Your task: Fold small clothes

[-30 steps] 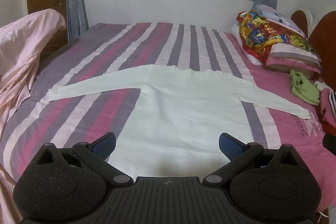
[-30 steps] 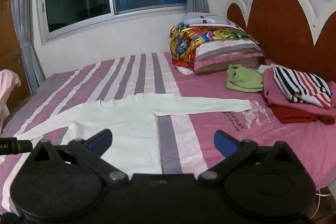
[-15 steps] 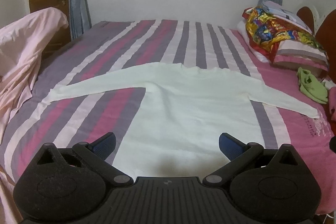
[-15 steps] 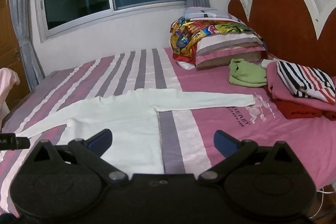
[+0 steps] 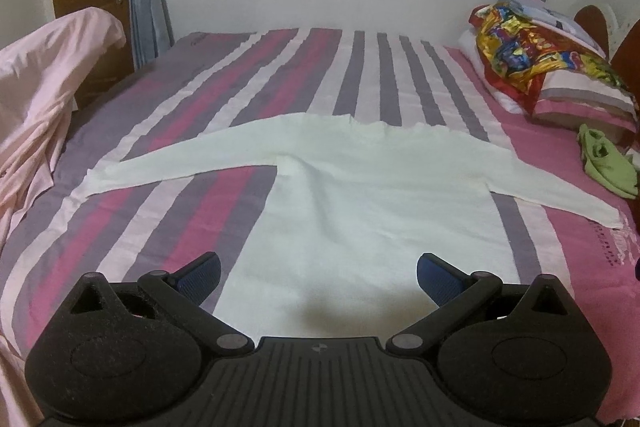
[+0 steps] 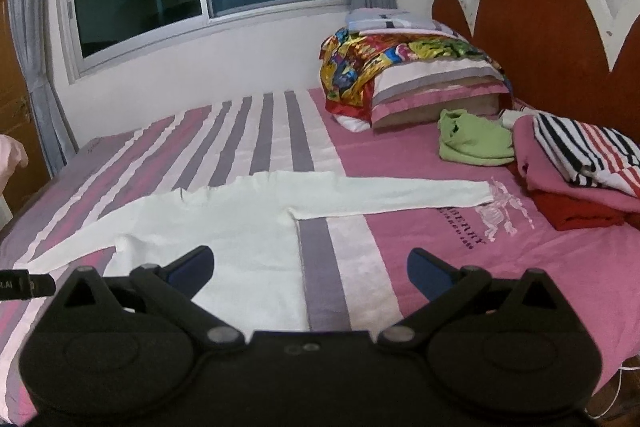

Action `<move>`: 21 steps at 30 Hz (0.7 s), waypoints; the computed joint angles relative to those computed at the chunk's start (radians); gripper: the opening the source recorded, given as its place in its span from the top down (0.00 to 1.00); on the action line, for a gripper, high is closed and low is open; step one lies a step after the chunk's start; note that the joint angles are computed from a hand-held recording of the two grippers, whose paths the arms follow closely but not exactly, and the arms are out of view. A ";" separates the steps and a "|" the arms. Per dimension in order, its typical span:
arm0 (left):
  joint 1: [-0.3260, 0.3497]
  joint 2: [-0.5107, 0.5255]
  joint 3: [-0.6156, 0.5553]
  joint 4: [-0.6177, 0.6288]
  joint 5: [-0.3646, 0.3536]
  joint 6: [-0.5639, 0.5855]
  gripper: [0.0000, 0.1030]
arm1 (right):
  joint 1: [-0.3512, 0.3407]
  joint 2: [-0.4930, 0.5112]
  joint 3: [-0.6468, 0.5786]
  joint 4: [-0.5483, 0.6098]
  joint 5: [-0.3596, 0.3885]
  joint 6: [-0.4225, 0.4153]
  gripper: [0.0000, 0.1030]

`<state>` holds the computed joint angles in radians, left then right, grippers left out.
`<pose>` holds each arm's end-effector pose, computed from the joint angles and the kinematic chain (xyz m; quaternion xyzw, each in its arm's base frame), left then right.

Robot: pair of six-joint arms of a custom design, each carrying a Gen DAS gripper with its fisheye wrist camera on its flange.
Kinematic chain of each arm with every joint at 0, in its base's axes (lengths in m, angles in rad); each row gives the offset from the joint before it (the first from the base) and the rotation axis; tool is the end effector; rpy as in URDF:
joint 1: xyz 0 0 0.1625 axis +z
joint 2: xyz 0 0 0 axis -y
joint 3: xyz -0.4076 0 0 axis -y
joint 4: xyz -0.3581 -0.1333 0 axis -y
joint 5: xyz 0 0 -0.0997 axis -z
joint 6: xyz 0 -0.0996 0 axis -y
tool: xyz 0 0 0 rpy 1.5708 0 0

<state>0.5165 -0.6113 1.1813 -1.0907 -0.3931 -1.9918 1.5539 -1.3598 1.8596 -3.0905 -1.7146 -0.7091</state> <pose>-0.4555 -0.5178 0.0977 -0.0767 0.7677 -0.4601 0.4393 0.1100 -0.5378 0.4228 0.2623 -0.8308 0.4329 0.2315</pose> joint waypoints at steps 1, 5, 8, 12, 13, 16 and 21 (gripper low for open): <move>0.004 0.001 -0.001 -0.003 0.002 0.004 0.00 | 0.002 0.008 -0.007 0.004 -0.010 -0.001 0.00; 0.023 0.005 -0.009 -0.004 0.008 0.015 0.00 | 0.005 0.040 -0.030 -0.004 -0.036 -0.008 0.00; 0.038 0.004 -0.008 -0.028 0.014 0.037 0.00 | 0.004 0.060 -0.052 0.003 -0.041 0.011 0.00; 0.055 0.006 -0.012 -0.056 0.023 0.076 0.00 | 0.011 0.091 -0.079 0.002 -0.063 0.007 0.00; 0.060 0.009 -0.017 -0.060 0.026 0.085 0.00 | 0.014 0.100 -0.087 0.002 -0.070 0.006 0.00; 0.075 0.014 -0.030 -0.081 0.032 0.116 0.00 | 0.019 0.123 -0.110 0.005 -0.078 0.008 0.00; 0.103 0.035 -0.067 -0.102 0.044 0.163 0.00 | 0.024 0.166 -0.158 0.010 -0.096 0.001 0.00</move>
<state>0.6193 -0.5764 1.1143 -1.1929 -0.3494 -1.8288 1.5778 -1.1942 1.7013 -3.0807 -1.8103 -0.7083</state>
